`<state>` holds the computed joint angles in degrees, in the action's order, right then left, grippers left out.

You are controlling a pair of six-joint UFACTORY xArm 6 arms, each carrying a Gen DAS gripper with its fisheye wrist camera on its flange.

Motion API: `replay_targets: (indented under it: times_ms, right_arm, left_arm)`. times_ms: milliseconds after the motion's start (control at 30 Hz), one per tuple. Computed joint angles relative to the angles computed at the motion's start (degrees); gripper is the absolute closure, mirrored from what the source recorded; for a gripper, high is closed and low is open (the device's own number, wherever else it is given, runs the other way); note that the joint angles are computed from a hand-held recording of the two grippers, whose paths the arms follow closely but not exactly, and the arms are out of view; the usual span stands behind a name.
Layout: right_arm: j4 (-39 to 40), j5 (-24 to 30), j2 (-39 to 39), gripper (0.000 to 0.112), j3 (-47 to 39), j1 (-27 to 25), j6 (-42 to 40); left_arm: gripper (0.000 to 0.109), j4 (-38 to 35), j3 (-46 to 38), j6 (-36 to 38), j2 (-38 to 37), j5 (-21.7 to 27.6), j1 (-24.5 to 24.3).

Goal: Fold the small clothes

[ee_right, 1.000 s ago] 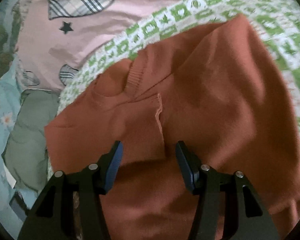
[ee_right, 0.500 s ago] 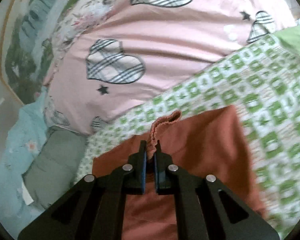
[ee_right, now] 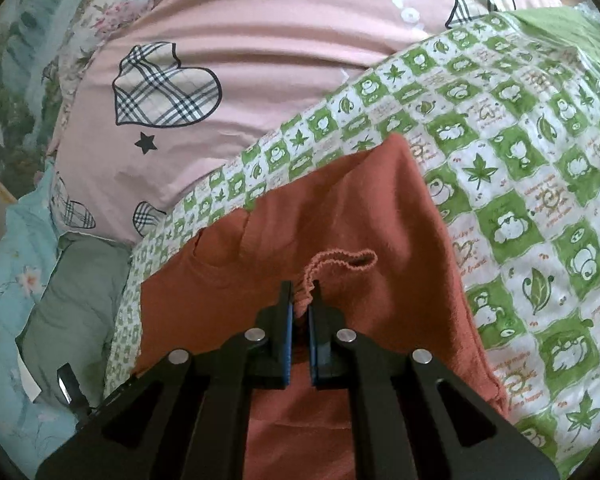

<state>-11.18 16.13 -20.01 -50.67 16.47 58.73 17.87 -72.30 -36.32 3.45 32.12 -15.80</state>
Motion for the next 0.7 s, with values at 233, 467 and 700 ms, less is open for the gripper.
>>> replay_targets:
  times_ms: [233, 467, 700]
  right_arm:
    - [-13.6, 2.3, -0.8, 0.105, -2.5, 1.0, 6.8]
    - [-7.7, 18.9, 0.1, 0.1, -3.2, 2.5, 6.8]
    - [-4.9, 13.6, 4.7, 0.074, -8.3, 4.6, -2.7]
  left_arm:
    - [0.055, -0.7, 0.3, 1.2, -0.1, 0.2, 0.0]
    - [0.053, -1.0, 1.0, 1.4, -0.8, 0.4, 0.1]
    - [0.053, 0.2, 0.4, 0.4, -0.7, 1.9, -0.3]
